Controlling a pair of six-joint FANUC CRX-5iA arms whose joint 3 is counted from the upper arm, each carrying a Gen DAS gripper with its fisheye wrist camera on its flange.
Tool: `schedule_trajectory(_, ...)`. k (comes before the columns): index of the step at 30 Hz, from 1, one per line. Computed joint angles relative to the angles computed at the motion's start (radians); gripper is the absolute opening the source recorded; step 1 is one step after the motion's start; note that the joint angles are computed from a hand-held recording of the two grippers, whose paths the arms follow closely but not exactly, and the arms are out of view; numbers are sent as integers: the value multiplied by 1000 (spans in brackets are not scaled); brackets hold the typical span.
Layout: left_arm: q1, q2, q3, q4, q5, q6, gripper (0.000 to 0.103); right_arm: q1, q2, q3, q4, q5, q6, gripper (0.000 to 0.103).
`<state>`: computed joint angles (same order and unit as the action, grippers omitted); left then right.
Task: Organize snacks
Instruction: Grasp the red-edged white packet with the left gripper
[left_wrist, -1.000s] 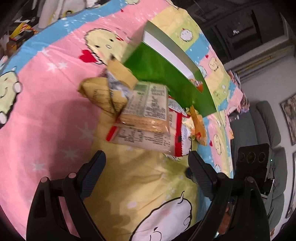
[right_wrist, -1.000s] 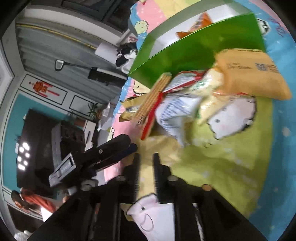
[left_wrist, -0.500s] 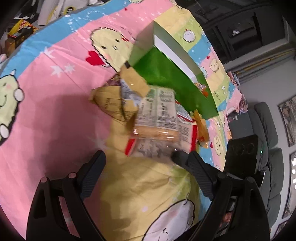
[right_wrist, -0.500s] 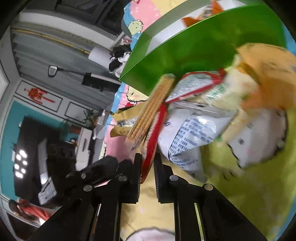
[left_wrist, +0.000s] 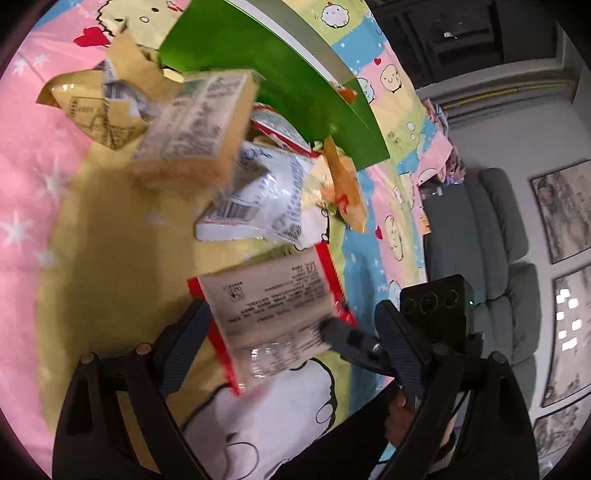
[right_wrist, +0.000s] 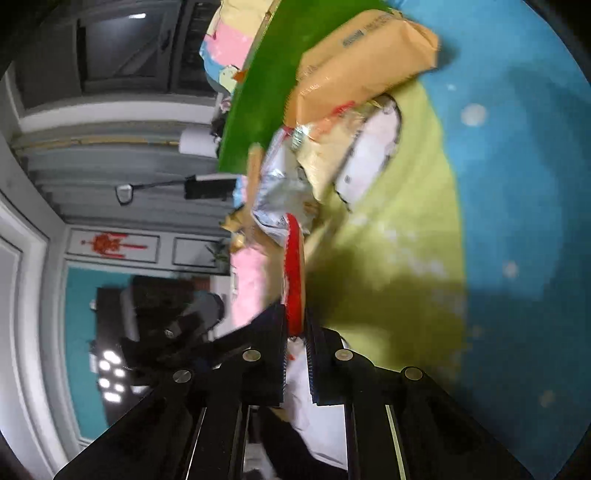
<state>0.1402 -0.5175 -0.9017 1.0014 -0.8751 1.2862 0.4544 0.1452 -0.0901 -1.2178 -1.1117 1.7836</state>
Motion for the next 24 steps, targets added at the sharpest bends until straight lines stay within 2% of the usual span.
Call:
schedule_trajectory(2,-19,-2,9,-30,16,43,81,46,-31,-5,93,52,-33,12)
schedule_trajectory(4,-34,10,27,-64,22,82,72,126,-80,-17,253,141,-76,19)
schedule_trajectory(6,-28,9,34,-86,16,107,70,222,-128,-41,449,240,-145,30)
schedule_trajectory(7,-20,5,33,-90,11,120,72,244,-136,-44,497,259,-165,33)
schedule_trajectory(8,-10,5,29,-80,-2,117,72,255,-133,-39,527,263,-177,38)
schedule_trajectory(11,26,-13,9,-58,-49,116,74,273,-123,-26,586,269,-197,38)
schedule_trajectory(15,45,-31,15,-79,-90,149,76,240,-85,17,569,231,-171,38)
schedule_trajectory(19,18,-4,30,-73,-73,157,84,199,-57,44,517,194,-142,38)
schedule_trajectory(23,-3,22,47,-85,-39,181,81,137,-11,90,412,111,-70,38)
schedule_trajectory(24,-3,23,53,-99,-36,191,75,134,1,103,403,95,-65,38)
